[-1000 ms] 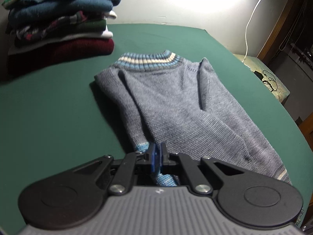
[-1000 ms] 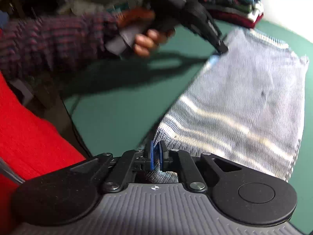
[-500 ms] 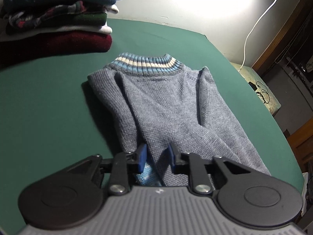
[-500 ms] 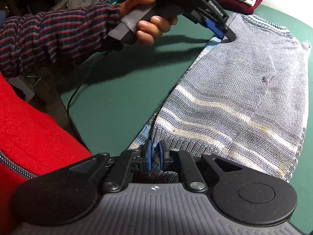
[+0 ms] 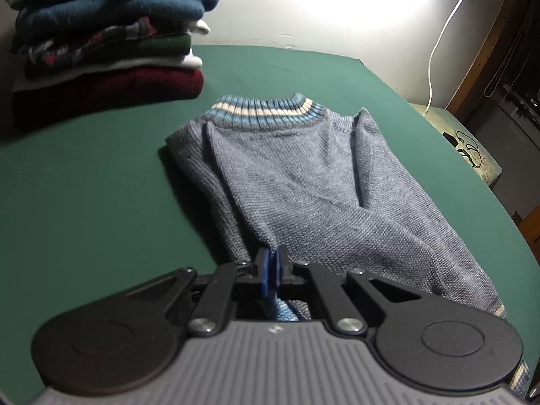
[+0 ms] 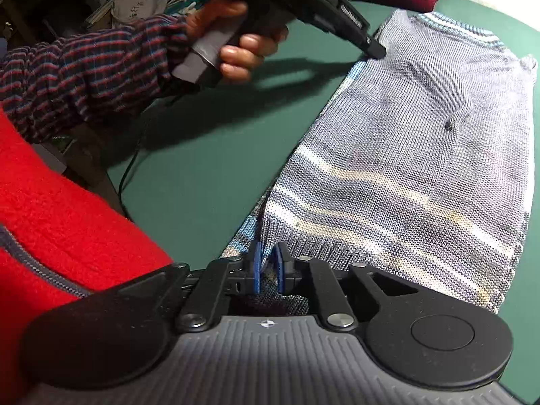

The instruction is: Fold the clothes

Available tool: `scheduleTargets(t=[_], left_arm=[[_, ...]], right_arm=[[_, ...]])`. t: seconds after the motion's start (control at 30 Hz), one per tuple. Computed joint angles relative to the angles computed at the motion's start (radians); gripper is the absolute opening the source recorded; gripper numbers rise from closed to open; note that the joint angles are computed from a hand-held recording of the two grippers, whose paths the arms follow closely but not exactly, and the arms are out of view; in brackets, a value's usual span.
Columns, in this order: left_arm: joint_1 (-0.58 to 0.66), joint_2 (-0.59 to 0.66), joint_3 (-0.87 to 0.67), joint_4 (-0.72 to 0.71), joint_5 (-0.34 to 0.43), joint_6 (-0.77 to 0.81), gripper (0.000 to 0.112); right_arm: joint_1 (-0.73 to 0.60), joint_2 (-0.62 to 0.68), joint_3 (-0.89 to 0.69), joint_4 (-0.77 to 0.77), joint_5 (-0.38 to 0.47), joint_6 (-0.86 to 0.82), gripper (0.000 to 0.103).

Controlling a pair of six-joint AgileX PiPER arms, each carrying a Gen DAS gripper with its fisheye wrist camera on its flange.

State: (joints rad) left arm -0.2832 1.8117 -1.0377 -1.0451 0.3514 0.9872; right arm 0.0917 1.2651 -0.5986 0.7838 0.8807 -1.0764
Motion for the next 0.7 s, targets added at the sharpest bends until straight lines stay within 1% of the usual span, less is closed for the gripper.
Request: scheduleTargets(t=[0.03,0.1,0.17,0.2,0.23,0.3,0.33,0.4,0.43,0.47,0.53,0.6,0.63,0.67,0.7], left_arm=[[0.004,0.000,-0.003,0.003,0.007,-0.002,0.000],[0.013,-0.001,-0.005,0.004,0.020,0.005,0.001],[0.023,-0.001,-0.014,0.015,0.035,-0.003,0.004],[0.029,0.000,-0.022,0.025,0.044,-0.014,0.005],[0.032,-0.002,-0.028,0.037,0.046,-0.027,0.006],[0.031,-0.014,-0.043,0.086,0.023,-0.073,0.007],[0.028,-0.013,-0.057,0.131,0.006,-0.115,0.007],[0.021,-0.007,-0.090,0.240,-0.024,-0.222,0.007],[0.019,-0.002,-0.107,0.272,-0.038,-0.257,0.006],[0.021,-0.001,-0.118,0.265,-0.045,-0.258,0.004],[0.028,0.000,-0.132,0.168,-0.036,-0.187,0.005],[0.013,0.018,-0.150,0.140,-0.026,-0.167,0.005],[0.003,0.031,-0.160,0.139,-0.024,-0.167,0.005],[-0.011,0.052,-0.174,0.166,-0.027,-0.187,0.005],[-0.022,0.075,-0.188,0.192,-0.031,-0.205,0.006]], right_arm=[[-0.017,0.001,-0.017,-0.005,0.023,-0.006,0.019],[-0.061,-0.007,-0.038,0.038,0.064,-0.042,0.019],[-0.124,-0.007,-0.043,0.133,0.088,-0.102,0.019],[-0.144,-0.003,-0.040,0.188,0.075,-0.129,0.019],[-0.129,0.003,-0.035,0.235,0.022,-0.136,0.019],[-0.039,0.027,-0.024,0.271,-0.144,-0.122,0.019],[0.007,0.045,-0.013,0.296,-0.228,-0.140,0.020],[0.079,0.078,0.016,0.379,-0.365,-0.215,0.020],[0.111,0.096,0.028,0.440,-0.423,-0.266,0.020],[0.126,0.106,0.037,0.479,-0.456,-0.300,0.020],[0.135,0.120,0.046,0.504,-0.482,-0.321,0.020],[0.085,0.115,0.041,0.452,-0.422,-0.293,0.022],[0.081,0.104,0.057,0.476,-0.420,-0.320,0.027],[0.079,0.094,0.072,0.497,-0.418,-0.346,0.030],[0.080,0.087,0.082,0.509,-0.411,-0.367,0.035]])
